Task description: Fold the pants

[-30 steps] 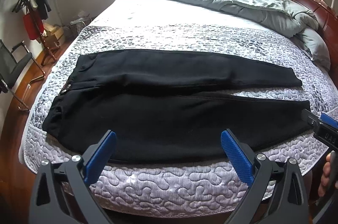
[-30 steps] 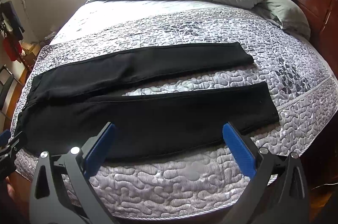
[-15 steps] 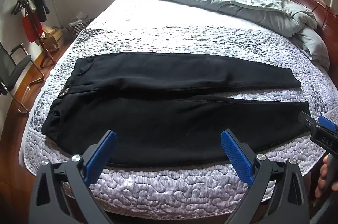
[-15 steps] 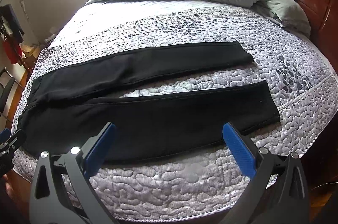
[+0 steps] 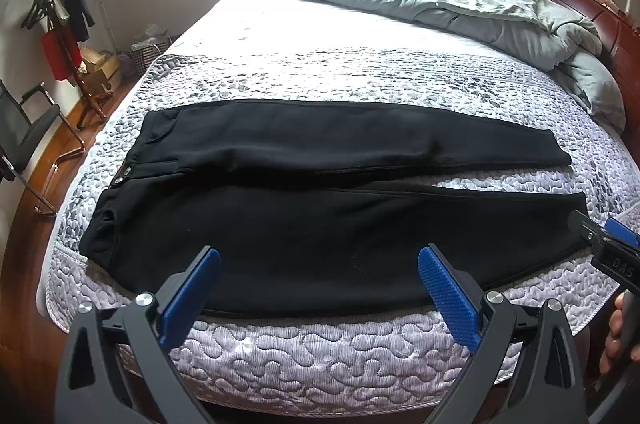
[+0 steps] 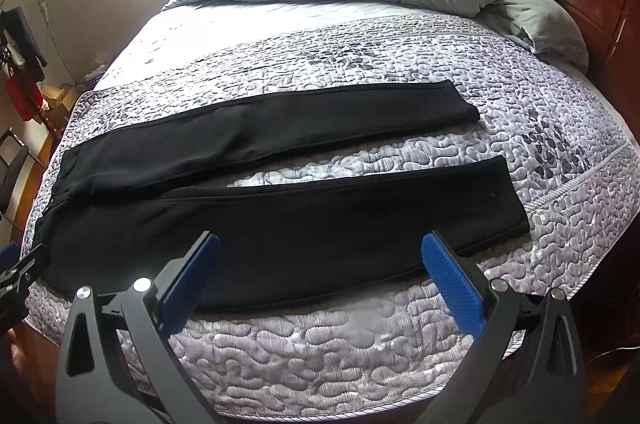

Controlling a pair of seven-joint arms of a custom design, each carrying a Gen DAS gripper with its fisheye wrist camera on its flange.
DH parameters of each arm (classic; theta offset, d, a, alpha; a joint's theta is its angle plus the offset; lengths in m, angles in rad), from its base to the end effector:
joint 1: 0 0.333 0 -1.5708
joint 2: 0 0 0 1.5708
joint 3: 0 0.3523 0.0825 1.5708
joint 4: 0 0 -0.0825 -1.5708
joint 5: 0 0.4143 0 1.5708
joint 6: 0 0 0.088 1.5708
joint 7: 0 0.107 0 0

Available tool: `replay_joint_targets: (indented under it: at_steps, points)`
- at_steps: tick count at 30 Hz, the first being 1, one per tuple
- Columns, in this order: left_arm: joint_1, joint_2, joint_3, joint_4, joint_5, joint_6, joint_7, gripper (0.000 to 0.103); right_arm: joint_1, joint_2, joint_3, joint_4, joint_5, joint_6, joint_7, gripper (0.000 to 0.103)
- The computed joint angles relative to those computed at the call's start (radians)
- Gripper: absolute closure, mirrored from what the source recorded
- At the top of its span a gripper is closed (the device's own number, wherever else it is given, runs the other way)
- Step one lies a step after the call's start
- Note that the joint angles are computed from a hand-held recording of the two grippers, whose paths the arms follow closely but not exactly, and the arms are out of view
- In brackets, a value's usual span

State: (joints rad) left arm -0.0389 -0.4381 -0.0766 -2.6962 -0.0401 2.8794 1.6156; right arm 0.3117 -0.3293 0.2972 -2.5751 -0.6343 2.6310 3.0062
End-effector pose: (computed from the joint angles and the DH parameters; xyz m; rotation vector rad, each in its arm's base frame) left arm 0.4291 -0.0482 0.4517 -1.7464 1.9857 -0.6095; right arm 0.3677 0.2759 0.4208 -1.5534 2.1471 -0.5558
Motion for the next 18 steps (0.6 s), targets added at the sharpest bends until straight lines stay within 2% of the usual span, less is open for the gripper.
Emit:
replay_joint_targets:
  at_steps: [18]
  points:
    - [-0.002,-0.003,0.002,-0.002,-0.001,0.0,0.002,0.004,0.004,0.004,-0.007,0.001,0.011,-0.002,-0.011,0.003]
